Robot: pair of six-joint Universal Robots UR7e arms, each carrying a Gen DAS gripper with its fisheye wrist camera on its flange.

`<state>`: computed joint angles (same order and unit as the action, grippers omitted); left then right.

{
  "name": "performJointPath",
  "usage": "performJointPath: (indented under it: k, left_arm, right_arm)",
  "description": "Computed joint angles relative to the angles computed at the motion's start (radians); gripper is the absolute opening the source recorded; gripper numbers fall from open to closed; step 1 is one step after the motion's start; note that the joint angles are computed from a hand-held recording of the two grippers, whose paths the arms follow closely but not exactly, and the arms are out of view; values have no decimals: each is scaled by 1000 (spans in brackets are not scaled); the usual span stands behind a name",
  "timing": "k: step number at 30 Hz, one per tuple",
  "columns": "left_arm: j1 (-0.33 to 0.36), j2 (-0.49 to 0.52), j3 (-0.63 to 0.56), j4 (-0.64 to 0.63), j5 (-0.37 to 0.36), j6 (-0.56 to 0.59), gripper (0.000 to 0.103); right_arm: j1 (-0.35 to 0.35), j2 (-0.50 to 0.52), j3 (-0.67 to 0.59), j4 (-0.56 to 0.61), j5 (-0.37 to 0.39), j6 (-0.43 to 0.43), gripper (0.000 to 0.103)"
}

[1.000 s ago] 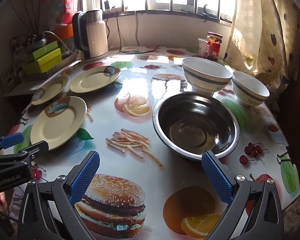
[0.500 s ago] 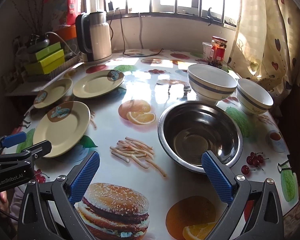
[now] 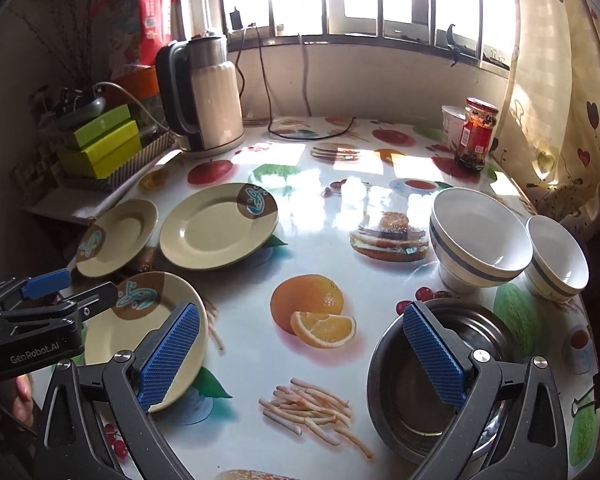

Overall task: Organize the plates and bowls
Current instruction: 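Move the right gripper to a cream logo plate and close on its rim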

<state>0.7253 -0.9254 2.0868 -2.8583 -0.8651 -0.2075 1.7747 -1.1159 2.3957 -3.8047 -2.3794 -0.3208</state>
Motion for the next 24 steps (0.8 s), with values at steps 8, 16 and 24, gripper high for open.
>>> performJointPath:
  k: [8,16,24]
  left_arm:
    - [63,70,-132,64,-43,27,82]
    - [110,138,-259,129,-83,56,82]
    - [150,199,-365,186,-106,85,75]
  right_arm:
    - [-58,29,-128,141,21,48,103]
    - [-111,65,-203,200,55,97,103]
    - [-158,75,-229,240,135,126,103]
